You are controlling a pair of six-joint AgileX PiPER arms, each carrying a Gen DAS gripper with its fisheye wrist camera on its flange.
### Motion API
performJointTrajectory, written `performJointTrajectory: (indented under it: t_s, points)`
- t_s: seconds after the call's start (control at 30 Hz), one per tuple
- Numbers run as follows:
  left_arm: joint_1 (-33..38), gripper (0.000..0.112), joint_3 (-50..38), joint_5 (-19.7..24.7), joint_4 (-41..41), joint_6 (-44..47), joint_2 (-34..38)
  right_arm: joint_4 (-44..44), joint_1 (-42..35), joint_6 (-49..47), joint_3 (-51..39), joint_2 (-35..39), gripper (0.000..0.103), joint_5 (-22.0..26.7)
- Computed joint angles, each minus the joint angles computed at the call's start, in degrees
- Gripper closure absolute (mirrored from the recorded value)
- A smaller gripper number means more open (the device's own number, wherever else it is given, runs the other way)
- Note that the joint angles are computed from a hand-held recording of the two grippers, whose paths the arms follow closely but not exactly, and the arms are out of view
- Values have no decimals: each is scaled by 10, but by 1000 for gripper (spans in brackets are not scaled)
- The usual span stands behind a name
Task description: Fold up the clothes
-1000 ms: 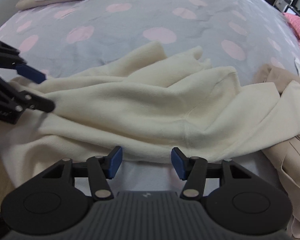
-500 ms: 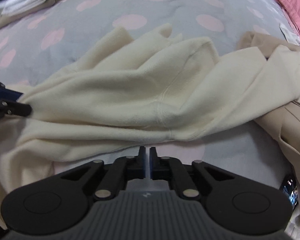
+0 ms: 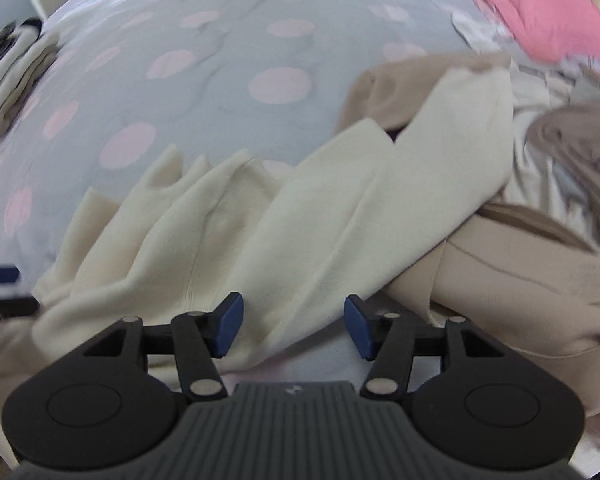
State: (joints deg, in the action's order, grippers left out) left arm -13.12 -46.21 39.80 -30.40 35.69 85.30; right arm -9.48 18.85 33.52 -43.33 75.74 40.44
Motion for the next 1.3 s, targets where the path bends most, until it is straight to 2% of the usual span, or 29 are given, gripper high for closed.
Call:
performJointTrajectory:
  t_s: [0.1,0.13,0.17,0.2,0.23,0.3,0.37,0.5,0.67,0.77,0.87,0.9,1.0,1.07,1.13,1.23,1.3]
  points:
    - [-17,64,5,-20,-20,9,19,71,-34,-44,13,28,47,-55]
    - [-28,68,7,-34,-10,-4,24,67,-34,-41,14,37,53,-62]
    - [-32,79,10,-42,-9,-11,26,57,-32,-32,15,44,71,-68]
    - [-24,86,13,-40,-25,-2,25,38,-26,-18,14,49,86,-65]
    - [-15,89,15,-38,-42,8,25,19,-22,-3,16,48,98,-63]
    - [-2,99,17,-32,-55,17,11,50,-45,-29,28,26,98,-73]
    - [2,100,24,-42,-59,14,-16,80,-64,-41,39,-5,98,-80]
    - [21,102,24,-45,-69,-2,-69,77,-66,-39,39,-66,98,-73]
    - [83,102,-1,-30,-101,0,-145,134,-77,-104,17,-130,98,-63]
    - [120,102,-23,-17,-115,9,-180,234,-110,-197,-3,-174,98,-50]
    - [139,102,-41,10,-69,-45,-186,277,-99,-239,-16,-201,98,-46]
    - [146,102,-48,20,-55,-62,-187,282,-86,-235,-19,-206,98,-42]
    - [143,102,-38,15,54,-148,-194,322,-44,-251,-13,-214,98,-33]
    - [150,102,-25,15,104,-169,-188,328,2,-244,-3,-218,98,-36]
    - [173,101,-16,36,131,-179,-175,295,75,-197,13,-217,98,-50]
    - [205,100,-5,62,115,-157,-162,250,179,-122,34,-193,98,-72]
    - [191,99,8,52,145,-166,-180,212,247,-67,42,-172,98,-85]
